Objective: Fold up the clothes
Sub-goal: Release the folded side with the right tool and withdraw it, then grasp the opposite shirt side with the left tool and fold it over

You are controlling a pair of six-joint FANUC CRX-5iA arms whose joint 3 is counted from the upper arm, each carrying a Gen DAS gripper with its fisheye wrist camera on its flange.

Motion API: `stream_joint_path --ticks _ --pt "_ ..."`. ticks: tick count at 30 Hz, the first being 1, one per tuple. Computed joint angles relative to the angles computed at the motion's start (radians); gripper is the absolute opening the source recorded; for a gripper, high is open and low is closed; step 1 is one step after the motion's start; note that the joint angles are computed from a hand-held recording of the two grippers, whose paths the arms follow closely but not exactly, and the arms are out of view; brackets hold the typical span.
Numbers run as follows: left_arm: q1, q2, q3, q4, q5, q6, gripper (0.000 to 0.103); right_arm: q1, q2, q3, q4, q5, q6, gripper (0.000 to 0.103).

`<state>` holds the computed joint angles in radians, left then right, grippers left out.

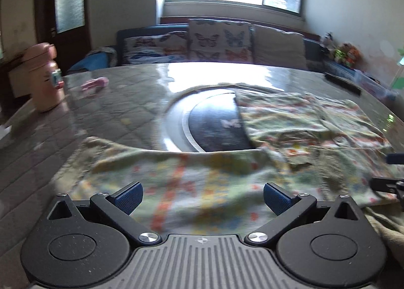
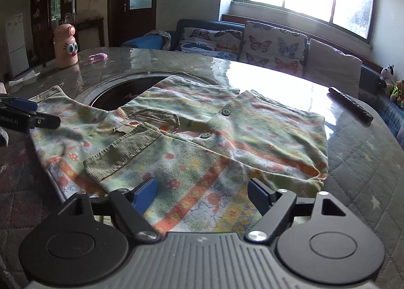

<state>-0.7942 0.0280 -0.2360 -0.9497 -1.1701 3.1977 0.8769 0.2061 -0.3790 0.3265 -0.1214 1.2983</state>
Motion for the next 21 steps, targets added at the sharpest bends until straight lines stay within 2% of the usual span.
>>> stream_joint_path --ticks 4,7,11,16,20,21 --pt "-0.008 -0.013 -0.021 -0.017 -0.125 0.088 0.103 -0.007 -0.008 -0.017 0.045 0.019 -0.046 0.082" --pt "0.007 -0.038 -0.05 -0.006 -0.176 0.143 0.098 -0.009 -0.012 -0.022 0.048 0.024 -0.053 0.082" --pt "0.048 -0.075 -0.085 0.021 -0.196 0.189 0.081 -0.005 -0.014 -0.01 -0.004 0.013 -0.01 0.082" --pt "0.093 -0.109 -0.121 0.047 -0.191 0.22 0.067 0.0 -0.015 0.003 -0.054 0.002 0.034 0.082" --pt "0.087 -0.104 -0.121 0.037 -0.199 0.226 0.057 -0.001 -0.017 0.01 -0.081 -0.006 0.054 0.082" --pt "0.085 -0.105 -0.122 0.033 -0.197 0.225 0.049 -0.001 -0.017 0.009 -0.078 -0.006 0.049 0.082"
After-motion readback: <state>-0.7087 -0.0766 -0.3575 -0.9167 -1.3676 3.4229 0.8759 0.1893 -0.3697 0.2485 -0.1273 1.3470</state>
